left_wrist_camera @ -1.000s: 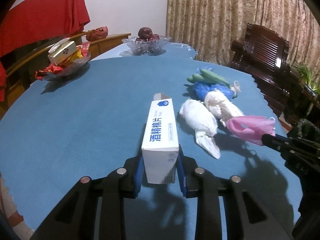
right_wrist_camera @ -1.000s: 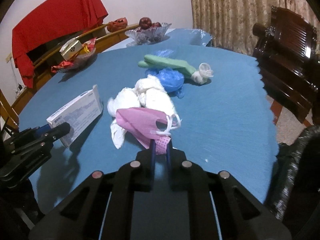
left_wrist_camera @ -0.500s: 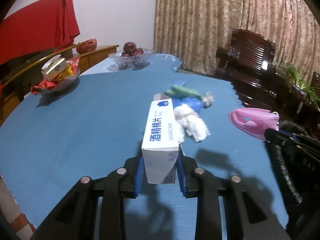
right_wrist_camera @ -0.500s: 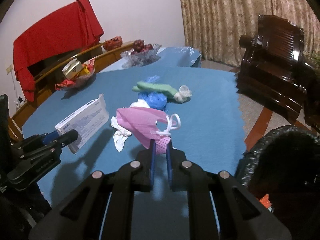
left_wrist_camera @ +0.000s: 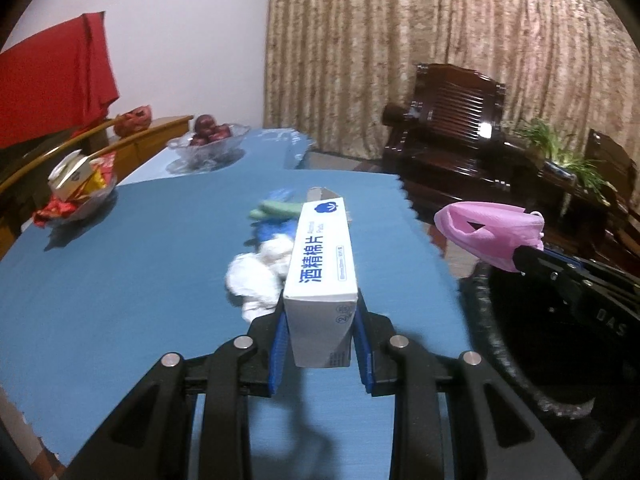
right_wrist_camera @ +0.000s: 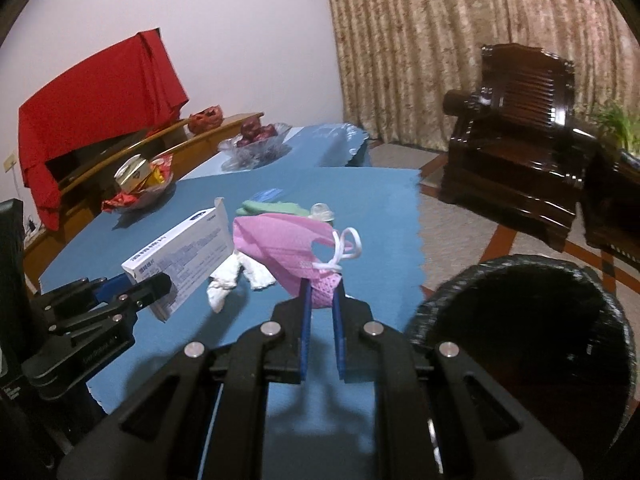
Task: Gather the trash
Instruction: 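Carry the box and mask over the bin and open both tools to drop them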
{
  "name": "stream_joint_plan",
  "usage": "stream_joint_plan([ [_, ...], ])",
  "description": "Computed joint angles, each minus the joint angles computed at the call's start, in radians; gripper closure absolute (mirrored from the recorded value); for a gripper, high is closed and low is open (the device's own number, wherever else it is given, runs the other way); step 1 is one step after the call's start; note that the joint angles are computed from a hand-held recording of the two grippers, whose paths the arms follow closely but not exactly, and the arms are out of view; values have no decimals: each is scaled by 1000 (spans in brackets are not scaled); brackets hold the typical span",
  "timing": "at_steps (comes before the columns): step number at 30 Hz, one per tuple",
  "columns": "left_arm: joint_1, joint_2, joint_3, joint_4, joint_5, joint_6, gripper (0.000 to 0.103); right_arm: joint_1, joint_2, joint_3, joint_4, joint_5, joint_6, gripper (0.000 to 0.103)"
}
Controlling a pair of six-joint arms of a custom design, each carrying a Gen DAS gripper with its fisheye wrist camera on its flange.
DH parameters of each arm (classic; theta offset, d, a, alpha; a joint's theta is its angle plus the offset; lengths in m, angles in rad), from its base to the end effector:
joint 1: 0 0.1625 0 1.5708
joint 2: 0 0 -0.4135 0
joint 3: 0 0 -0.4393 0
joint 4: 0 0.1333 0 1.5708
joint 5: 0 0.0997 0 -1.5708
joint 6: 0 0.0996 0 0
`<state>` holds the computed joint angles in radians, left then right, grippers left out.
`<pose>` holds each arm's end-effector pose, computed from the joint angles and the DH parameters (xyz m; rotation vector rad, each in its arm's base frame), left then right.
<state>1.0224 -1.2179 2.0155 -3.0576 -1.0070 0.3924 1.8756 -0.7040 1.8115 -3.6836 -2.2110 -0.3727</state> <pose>-0.1433 -0.5924 0.2345 0.8942 2.3273 -0.9433 0.2602 -0.5811 0.0785 0.3558 -2.2261 1.1936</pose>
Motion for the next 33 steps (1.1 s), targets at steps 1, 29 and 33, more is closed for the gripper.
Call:
stream_joint_plan([
  [1,-8,2,4,0,-8,0,74,0,-14,18,-18,-9,0,94],
  [29,-167,189,9,19,-225,-5,74,-86,-228,363,-360,-253,-2,94],
  [33,-179,225,-1,27,-240,-10,74,-112,-237,390,-376,-259,9,94],
])
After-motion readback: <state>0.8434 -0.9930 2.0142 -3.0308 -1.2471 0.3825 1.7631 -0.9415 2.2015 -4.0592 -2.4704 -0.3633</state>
